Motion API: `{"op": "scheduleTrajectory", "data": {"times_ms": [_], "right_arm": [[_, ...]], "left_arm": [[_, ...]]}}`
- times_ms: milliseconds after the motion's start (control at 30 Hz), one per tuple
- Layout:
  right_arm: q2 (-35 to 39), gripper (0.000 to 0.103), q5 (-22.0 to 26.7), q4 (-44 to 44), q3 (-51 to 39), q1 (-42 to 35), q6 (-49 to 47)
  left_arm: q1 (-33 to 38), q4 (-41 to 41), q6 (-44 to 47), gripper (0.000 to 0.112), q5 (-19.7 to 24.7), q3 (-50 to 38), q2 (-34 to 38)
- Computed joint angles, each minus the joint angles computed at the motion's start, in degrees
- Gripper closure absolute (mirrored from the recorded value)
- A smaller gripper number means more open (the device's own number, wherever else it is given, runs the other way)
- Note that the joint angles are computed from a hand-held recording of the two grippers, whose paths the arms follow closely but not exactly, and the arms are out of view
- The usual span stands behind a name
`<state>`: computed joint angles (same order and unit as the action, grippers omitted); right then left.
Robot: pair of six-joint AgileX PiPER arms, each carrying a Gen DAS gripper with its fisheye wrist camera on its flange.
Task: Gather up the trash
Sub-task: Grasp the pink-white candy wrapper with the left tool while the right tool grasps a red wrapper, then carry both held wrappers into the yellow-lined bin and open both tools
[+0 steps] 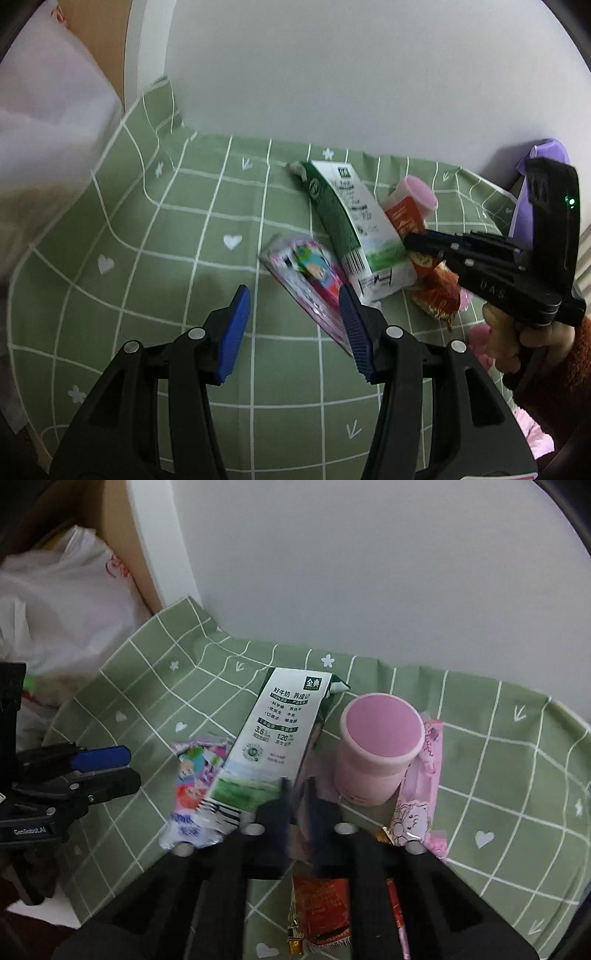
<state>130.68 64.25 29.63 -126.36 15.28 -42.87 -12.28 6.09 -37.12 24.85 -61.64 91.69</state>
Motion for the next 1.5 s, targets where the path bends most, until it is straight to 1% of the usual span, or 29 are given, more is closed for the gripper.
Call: {"op": "scheduleTrajectory", "data": {"times_ms": [100,133,167,333,367,433,467,500,533,600,700,800,900,1033,1167,1267,1367,1500], "right_arm": [[-5.23,0.098,-3.43,2.31,7.25,-2.31,-1.54],[-6.85,0.098,-3.67,3.59,9.11,-3.53,-1.9],[-8.31,0.098,-3.99,4.56,10.8,-4.9,-2.13],[-14.76,0.098,-6.52,5.72,19.44,-11.99,-2.11],[-15.45,0.098,-6.78,5.9,20.92,-13.77,-1.45],[-16.43,0.098,-6.61,7.4,23.27,-16.88,-1.08],[-16.73,0.098,-6.42,7.82,23.99,-18.14,-0.66],[-17.48,0.098,-7.06,8.38,25.67,-19.1,-0.59],[-17.98,0.098,-7.32,9.02,26.71,-19.79,-0.67],[-18.76,0.098,-7.2,10.43,28.12,-21.21,-1.17],[-20.0,0.098,-7.36,12.28,30.02,-21.79,-1.81],[-20.91,0.098,-5.77,15.28,30.93,-22.41,-3.08],[-22.16,0.098,-5.94,16.59,32.18,-22.3,-4.69],[-22.93,0.098,-5.76,18.15,32.51,-22.43,-5.61],[-23.66,0.098,-6.91,17.9,33.09,-22.04,-6.45],[-24.34,0.098,-7.58,17.63,33.77,-22.31,-6.84],[-25.7,0.098,-8.18,17.94,35.0,-23.37,-7.33],[-28.45,0.098,-9.14,18.79,36.25,-25.79,-7.99]], "left_arm": [[1.32,-8.73,7.51,0.065,-0.59,-0.25,1.39],[1.71,-11.35,9.59,0.065,-0.85,-0.58,2.13],[1.8,-12.27,10.09,0.065,-0.86,-1.41,3.25],[0.41,-8.27,6.14,0.065,1.83,-7.83,8.69],[-0.13,-6.56,4.68,0.065,2.73,-9.11,9.58],[-1.66,-1.21,0.4,0.065,6.08,-13.29,12.36],[-2.55,1.35,-1.44,0.066,7.41,-14.6,13.13],[-2.98,2.22,-1.99,0.075,7.7,-14.88,13.23],[-3.22,1.78,-1.22,0.081,7.78,-14.94,13.21],[-3.33,-0.21,1.16,0.096,7.41,-14.11,12.54],[-3.97,-0.15,1.74,0.104,6.58,-11.42,10.12],[-3.54,-4.06,6.17,0.106,4.73,-7.57,6.81],[-4.01,-7.63,10.1,0.106,3.41,-4.32,3.44],[-5.93,-4.95,8.01,0.107,3.05,-1.63,0.22],[-6.72,-4.95,8.54,0.107,2.8,-1.17,-1.68],[-7.42,-3.89,8.67,0.107,3.15,-2.06,-2.61],[-8.19,-4.41,10.21,0.107,3.35,-4.82,-1.86],[-9.22,-7.92,16.37,0.107,3.95,-11.78,1.74]]}}
